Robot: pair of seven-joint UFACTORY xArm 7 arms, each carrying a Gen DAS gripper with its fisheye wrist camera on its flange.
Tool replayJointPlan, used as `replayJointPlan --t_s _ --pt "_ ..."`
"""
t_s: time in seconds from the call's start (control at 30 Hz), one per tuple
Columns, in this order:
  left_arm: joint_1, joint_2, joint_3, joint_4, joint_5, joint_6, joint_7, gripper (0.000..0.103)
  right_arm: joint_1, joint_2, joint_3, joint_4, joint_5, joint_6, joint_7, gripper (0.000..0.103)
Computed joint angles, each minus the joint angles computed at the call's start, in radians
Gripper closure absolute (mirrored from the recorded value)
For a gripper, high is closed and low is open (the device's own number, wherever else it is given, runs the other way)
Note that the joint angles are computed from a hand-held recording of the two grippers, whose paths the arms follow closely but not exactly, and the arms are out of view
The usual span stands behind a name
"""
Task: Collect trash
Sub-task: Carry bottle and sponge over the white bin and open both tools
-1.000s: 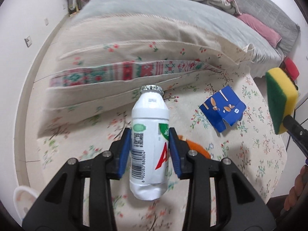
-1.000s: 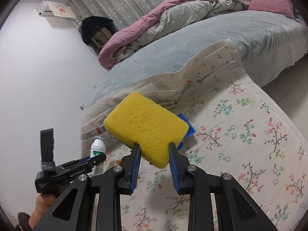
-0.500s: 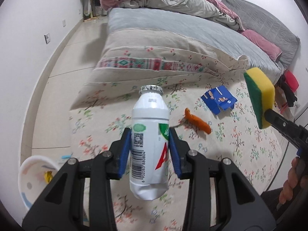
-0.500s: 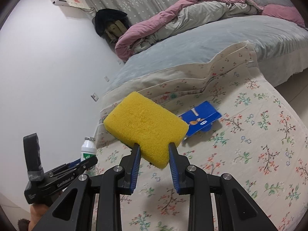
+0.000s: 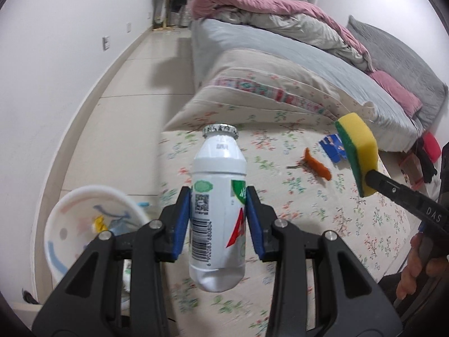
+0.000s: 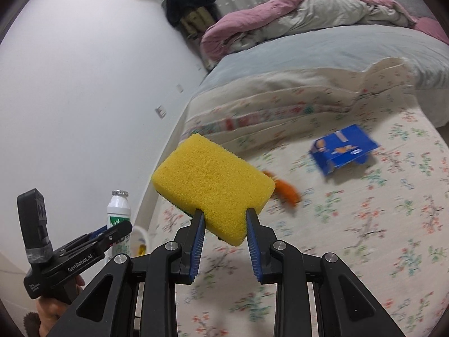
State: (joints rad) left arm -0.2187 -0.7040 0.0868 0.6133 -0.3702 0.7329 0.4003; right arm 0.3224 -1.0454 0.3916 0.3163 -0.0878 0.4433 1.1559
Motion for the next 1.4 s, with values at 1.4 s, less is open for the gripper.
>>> replayJointPlan --t_s 1.4 --pt "0.345 0.174 0.107 0.025 0.074 0.048 0.031 0.024 -0.004 0.894 0.109 0.506 -0.501 -0.218 0.236 0.073"
